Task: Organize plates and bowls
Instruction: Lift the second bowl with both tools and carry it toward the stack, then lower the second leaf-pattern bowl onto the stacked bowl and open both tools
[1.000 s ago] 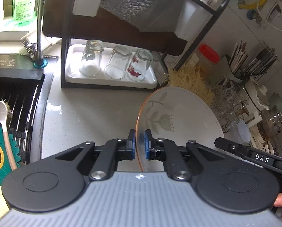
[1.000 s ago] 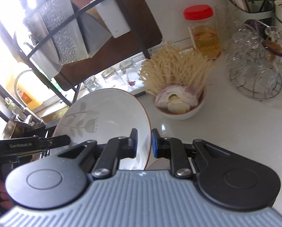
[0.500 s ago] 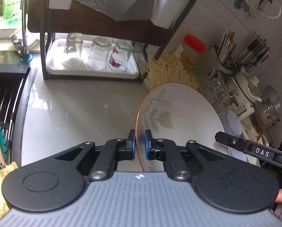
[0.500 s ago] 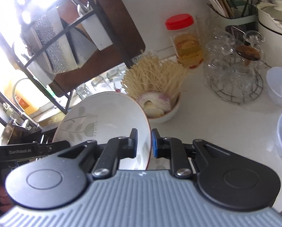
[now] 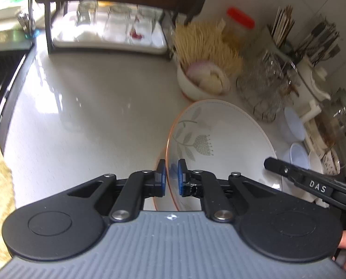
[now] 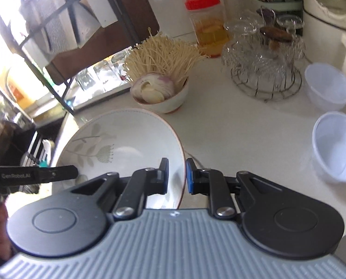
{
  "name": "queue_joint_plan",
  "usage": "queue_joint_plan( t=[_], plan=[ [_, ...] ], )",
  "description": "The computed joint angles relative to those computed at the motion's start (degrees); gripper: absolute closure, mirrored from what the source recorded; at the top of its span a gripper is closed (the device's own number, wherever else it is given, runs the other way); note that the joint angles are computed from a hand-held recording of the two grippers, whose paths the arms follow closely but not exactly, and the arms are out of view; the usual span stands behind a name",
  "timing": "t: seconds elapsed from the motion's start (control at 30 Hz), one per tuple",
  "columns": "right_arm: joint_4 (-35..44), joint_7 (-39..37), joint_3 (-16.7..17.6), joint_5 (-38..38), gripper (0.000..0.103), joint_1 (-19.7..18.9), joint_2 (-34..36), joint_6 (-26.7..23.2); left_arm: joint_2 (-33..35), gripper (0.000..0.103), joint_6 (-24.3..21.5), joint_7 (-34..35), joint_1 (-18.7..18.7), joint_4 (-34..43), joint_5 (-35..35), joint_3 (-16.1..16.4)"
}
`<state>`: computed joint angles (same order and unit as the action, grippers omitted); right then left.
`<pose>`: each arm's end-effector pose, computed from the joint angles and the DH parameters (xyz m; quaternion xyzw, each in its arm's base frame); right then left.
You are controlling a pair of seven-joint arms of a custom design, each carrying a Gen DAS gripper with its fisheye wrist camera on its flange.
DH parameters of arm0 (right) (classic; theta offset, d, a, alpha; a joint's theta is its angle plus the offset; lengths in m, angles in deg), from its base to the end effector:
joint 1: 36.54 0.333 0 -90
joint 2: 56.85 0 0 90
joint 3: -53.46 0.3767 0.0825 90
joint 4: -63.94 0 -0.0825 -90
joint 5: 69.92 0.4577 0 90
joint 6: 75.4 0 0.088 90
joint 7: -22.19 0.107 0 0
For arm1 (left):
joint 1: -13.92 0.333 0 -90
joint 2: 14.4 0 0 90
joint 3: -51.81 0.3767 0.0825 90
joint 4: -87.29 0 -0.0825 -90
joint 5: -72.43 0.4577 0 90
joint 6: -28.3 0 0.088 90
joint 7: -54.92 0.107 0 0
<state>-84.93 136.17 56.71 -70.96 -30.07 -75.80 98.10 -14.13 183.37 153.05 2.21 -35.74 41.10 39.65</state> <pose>0.4897 0.0863 0.4685 -0.5779 0.7269 -0.1868 0.3207 0.5931 -0.2425 0.4782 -0.6278 0.7108 -0.3169 0.0180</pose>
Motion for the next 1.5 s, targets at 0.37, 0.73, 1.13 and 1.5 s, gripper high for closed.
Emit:
queue_joint_plan(
  t=[0.37, 0.73, 1.13, 1.5],
  plan=[
    [-0.7, 1.7, 2.3, -6.5, 0.085, -3.8, 1.2, -1.5, 1.9, 0.091, 0.1, -6.8, -1.0, -0.2, 8.2, -1.0],
    [0.9, 3.7, 2.9, -8.5, 0.085, -4.0, 4.0, -1.6, 3.6, 0.091, -2.6, -9.6, -0.3, 1.9, 12.9, -0.8],
    [1.5, 16.6, 6.2, -20.9, 0.083, -8.5, 5.1, -1.0, 4.4, 0.090, -6.5, -5.2, 0.7, 3.9, 8.8, -1.1],
    [0.9, 18.3, 6.4, -20.2, 0.080, -8.7, 5.1, 0.6, 1.8, 0.090, -7.3, -4.0, 1.4, 1.8, 4.2, -0.3]
  ],
)
